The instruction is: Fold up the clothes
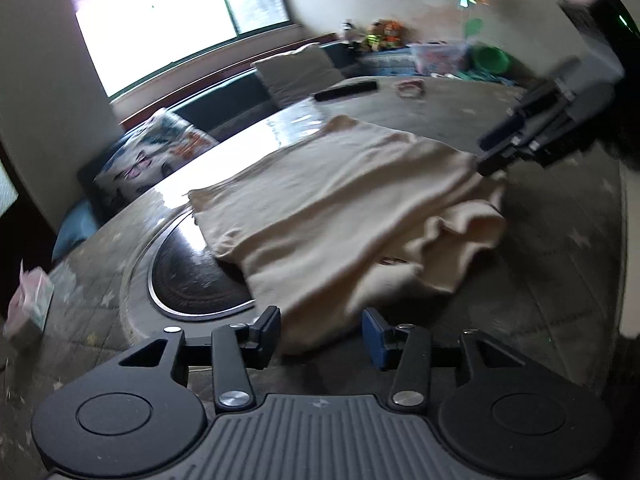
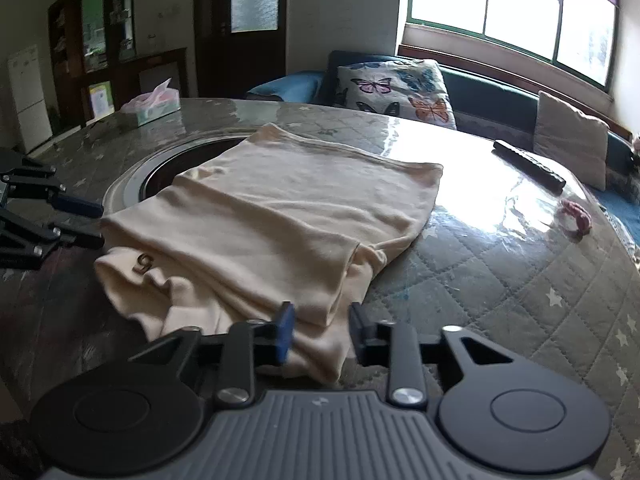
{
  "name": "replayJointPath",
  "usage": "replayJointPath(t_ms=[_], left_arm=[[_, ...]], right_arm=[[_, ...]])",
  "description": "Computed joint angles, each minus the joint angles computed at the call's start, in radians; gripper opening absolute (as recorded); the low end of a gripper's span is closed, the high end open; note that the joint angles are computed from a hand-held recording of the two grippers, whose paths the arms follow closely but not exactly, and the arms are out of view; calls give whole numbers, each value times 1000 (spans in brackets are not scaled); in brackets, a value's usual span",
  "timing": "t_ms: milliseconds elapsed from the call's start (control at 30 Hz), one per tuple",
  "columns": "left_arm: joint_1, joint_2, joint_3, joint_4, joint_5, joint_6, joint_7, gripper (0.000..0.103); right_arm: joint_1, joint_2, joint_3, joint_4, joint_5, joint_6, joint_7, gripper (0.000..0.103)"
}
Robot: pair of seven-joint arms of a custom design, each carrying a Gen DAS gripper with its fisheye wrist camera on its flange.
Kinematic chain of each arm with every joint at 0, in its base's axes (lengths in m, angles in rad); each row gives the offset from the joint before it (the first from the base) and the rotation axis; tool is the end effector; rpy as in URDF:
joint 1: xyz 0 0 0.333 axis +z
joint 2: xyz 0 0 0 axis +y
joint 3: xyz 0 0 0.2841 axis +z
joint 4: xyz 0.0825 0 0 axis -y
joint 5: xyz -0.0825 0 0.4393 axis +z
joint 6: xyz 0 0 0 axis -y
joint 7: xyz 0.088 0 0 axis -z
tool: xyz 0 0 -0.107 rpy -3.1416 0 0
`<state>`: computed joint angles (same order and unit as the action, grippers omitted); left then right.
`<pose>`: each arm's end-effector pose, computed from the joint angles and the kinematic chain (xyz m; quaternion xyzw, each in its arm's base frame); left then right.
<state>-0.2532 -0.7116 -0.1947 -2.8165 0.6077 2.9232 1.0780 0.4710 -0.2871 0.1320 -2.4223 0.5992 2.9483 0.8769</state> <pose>0.3778 -0.2118 0.4215 -0.4590 0.7794 -0.2627 0.3359 0.4702 0.2801 0.4443 -0.8395 0.3570 -0.1815 0.3673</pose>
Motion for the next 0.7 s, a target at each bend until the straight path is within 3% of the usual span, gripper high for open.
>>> replayJointPath(t_ms=[233, 267, 400, 567, 700], left_arm=[[120, 59, -152, 40, 156, 88, -83, 47], [130, 70, -159, 47, 173, 101, -96, 36], [145, 103, -145, 68, 198, 149, -137, 13], [145, 115, -97, 92, 175, 186, -176, 12], [135, 162, -57, 141, 137, 192, -186, 11]], right_arm=[[-7, -44, 13, -40, -37, 3, 2, 48], [-14, -51, 19, -46, -51, 3, 8, 51], [-9, -82, 17, -75, -79, 0, -16, 53], [49, -116, -28, -104, -49, -13, -139, 67], [102, -114, -63, -98, 15, -19, -265, 69]])
